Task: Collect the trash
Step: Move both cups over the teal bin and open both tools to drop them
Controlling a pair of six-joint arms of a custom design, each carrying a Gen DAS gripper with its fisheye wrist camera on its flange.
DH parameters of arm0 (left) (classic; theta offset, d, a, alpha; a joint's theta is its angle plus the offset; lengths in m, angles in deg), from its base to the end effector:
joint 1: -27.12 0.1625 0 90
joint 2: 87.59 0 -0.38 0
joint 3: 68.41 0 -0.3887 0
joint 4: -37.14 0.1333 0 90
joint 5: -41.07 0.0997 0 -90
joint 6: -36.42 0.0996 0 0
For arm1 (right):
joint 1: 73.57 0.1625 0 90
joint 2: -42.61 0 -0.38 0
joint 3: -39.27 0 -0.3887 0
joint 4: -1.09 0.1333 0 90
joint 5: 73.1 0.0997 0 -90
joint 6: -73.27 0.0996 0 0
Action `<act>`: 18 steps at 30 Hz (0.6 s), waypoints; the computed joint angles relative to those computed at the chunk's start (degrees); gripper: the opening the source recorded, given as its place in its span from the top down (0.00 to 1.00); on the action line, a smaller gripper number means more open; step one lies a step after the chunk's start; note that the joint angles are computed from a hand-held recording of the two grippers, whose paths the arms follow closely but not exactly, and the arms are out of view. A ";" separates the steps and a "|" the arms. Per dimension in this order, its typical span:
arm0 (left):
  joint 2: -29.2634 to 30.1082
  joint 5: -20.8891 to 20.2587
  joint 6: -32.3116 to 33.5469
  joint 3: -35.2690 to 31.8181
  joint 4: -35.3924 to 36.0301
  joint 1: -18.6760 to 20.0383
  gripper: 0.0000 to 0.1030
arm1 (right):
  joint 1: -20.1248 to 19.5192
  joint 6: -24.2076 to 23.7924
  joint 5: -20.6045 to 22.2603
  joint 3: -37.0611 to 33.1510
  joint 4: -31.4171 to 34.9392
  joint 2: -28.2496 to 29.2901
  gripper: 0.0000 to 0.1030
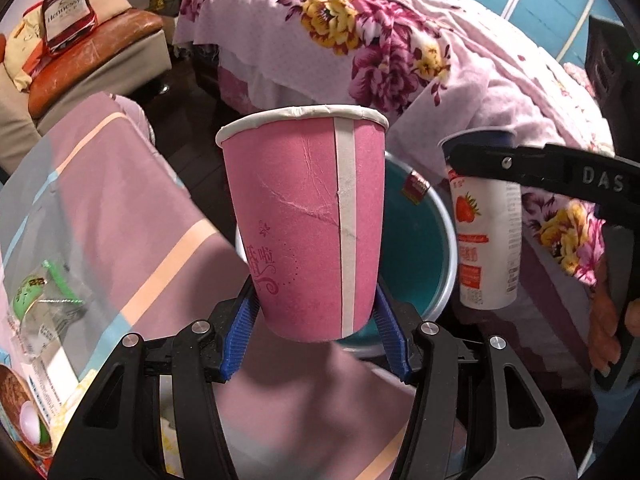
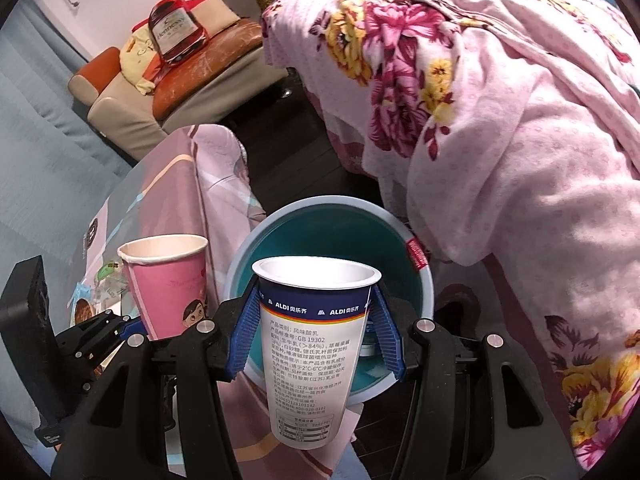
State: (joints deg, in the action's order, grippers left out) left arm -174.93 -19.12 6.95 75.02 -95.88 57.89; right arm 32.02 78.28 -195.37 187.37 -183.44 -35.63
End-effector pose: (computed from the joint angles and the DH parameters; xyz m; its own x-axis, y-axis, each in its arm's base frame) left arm -0.1746 -0.3167 0.1128 -0.7141 0.4540 -0.5328 0.5578 0.8289 -0.0414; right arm 0.1678 -0.3031 0.1347 -0.8923 0.0639 0.4469 -0.1669 0.8730 -0.4582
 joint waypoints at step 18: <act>-7.94 4.36 -4.96 2.54 5.79 -0.78 0.14 | -0.38 0.54 -2.12 -2.63 1.26 5.08 0.51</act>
State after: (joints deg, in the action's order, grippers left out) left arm -182.87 -14.77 1.99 77.56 -90.10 57.10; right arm 31.64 78.82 -197.49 184.74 -182.18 -30.54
